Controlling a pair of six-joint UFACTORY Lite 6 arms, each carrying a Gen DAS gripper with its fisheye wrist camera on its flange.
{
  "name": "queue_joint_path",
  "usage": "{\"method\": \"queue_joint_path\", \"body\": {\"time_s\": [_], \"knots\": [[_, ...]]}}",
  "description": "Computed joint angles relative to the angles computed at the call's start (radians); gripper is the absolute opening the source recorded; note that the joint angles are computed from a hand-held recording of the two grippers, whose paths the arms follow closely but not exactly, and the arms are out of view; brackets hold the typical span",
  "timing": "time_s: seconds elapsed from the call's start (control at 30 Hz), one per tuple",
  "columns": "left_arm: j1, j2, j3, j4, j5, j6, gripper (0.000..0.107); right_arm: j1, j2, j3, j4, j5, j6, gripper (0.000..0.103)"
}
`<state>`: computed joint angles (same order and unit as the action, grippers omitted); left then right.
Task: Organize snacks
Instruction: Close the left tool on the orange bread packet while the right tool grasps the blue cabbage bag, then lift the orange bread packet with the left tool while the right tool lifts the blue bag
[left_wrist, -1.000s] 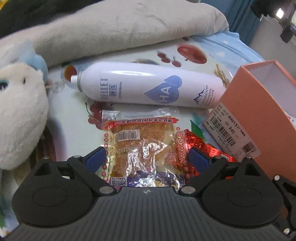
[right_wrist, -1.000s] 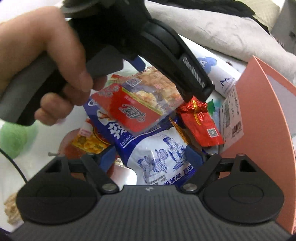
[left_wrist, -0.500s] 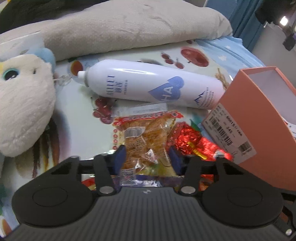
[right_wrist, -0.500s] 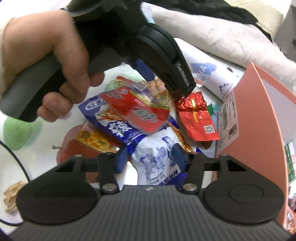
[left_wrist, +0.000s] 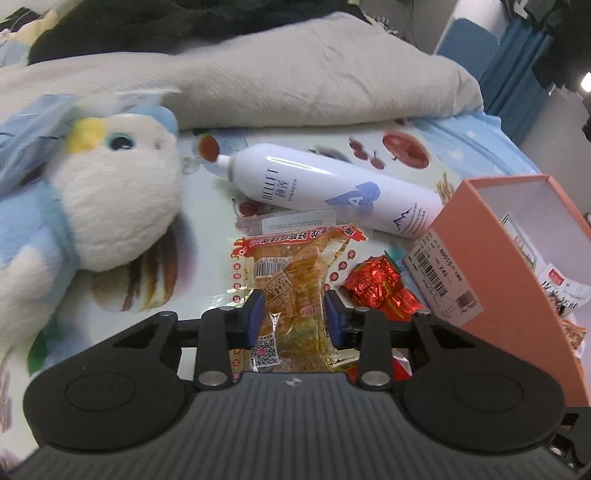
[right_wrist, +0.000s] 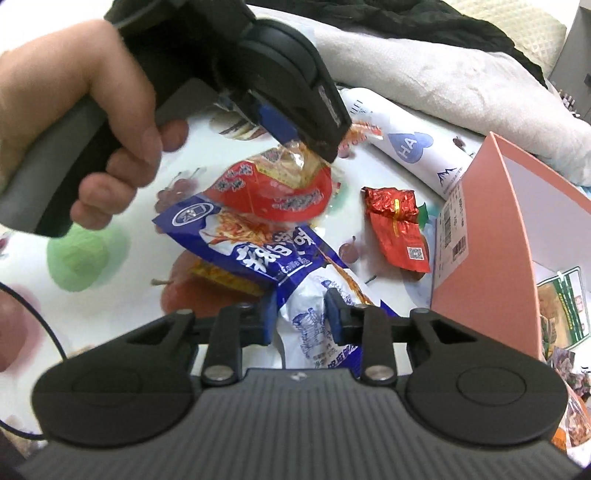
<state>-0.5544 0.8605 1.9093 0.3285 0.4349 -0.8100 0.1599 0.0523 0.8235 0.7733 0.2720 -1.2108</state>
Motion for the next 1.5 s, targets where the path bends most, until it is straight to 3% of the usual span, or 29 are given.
{"method": "queue_joint_path", "body": {"time_s": [0.23, 0.43, 0.8, 1.0, 1.17, 1.2, 1.3, 1.4, 1.5], "knots": [[-0.052, -0.316, -0.364, 0.231, -0.051, -0.362, 0.040, -0.006, -0.153, -0.099, -0.103, 0.024, 0.100, 0.031], [-0.145, -0.572, -0.639, 0.425, -0.039, -0.683, 0.040, -0.020, -0.374, -0.243, -0.277, 0.088, 0.285, 0.031], [-0.412, -0.951, -1.003, 0.614, 0.142, -1.130, 0.040, -0.017, -0.686, -0.420, -0.423, 0.244, 0.545, 0.031], [-0.610, -1.036, -1.138, 0.626, 0.245, -1.351, 0.040, -0.039, -0.734, -0.467, -0.412, 0.268, 0.647, 0.032], [-0.739, -1.053, -1.211, 0.634, 0.293, -1.516, 0.040, -0.077, -0.806, -0.516, -0.320, 0.318, 0.583, 0.034], [-0.756, -1.053, -1.221, 0.632, 0.296, -1.538, 0.040, -0.096, -0.804, -0.518, -0.274, 0.342, 0.533, 0.039], [-0.800, -1.063, -1.258, 0.634, 0.300, -1.614, 0.040, -0.147, -0.766, -0.497, -0.167, 0.426, 0.422, 0.069], [-0.804, -1.060, -1.273, 0.625, 0.297, -1.618, 0.040, -0.142, -0.805, -0.507, -0.138, 0.450, 0.356, 0.072], [-0.812, -1.061, -1.287, 0.621, 0.298, -1.632, 0.040, -0.194, -0.757, -0.492, -0.045, 0.501, 0.150, 0.077]]}}
